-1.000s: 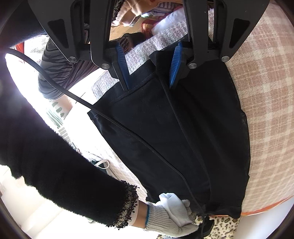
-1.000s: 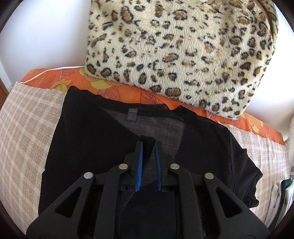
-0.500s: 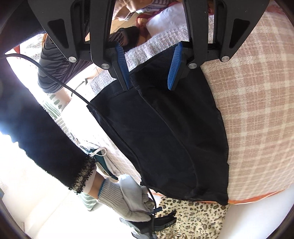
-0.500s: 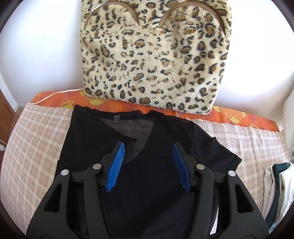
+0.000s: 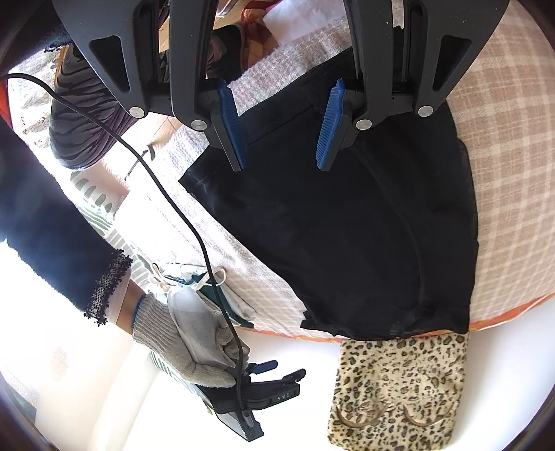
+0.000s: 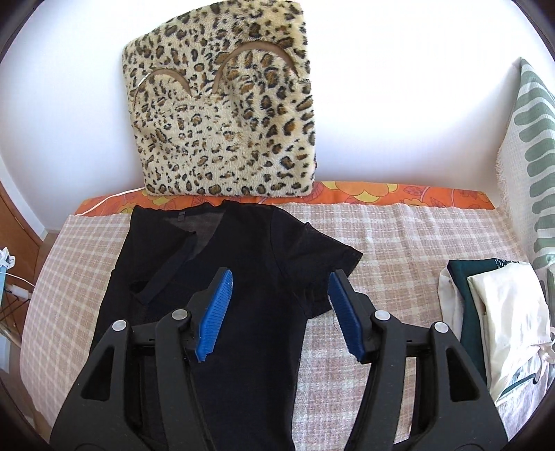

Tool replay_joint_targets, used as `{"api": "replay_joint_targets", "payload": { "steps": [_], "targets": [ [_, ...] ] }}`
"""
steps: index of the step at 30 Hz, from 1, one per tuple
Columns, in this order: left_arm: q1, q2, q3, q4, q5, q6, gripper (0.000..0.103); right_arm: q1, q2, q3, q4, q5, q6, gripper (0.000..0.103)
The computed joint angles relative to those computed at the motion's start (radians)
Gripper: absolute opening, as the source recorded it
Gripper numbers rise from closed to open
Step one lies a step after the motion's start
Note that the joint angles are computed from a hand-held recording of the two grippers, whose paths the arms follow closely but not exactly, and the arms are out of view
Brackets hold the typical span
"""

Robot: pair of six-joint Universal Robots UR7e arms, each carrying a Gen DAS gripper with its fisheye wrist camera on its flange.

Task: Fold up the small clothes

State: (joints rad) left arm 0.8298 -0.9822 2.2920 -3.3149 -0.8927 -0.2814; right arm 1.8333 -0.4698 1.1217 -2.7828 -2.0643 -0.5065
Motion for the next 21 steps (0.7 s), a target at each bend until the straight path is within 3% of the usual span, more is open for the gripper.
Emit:
{"api": "replay_joint_targets", "payload": {
  "steps": [9, 19, 21],
  "targets": [
    [-0.021, 0.134, -0.148, 0.066, -0.043, 0.128, 0.041, -0.066, -0.090, 0.018, 0.063, 0.051, 0.026, 0.060],
    [-0.010, 0.272, -0.328, 0.231, -0.080, 0.169, 0.041, -0.114, -0.099, -0.031, 0.128, 0.085, 0.004, 0.061],
    [-0.004, 0.298, -0.362, 0.272, -0.075, 0.164, 0.045, -0.122, -0.092, -0.051, 0.150, 0.096, 0.012, 0.061]
  ]
}}
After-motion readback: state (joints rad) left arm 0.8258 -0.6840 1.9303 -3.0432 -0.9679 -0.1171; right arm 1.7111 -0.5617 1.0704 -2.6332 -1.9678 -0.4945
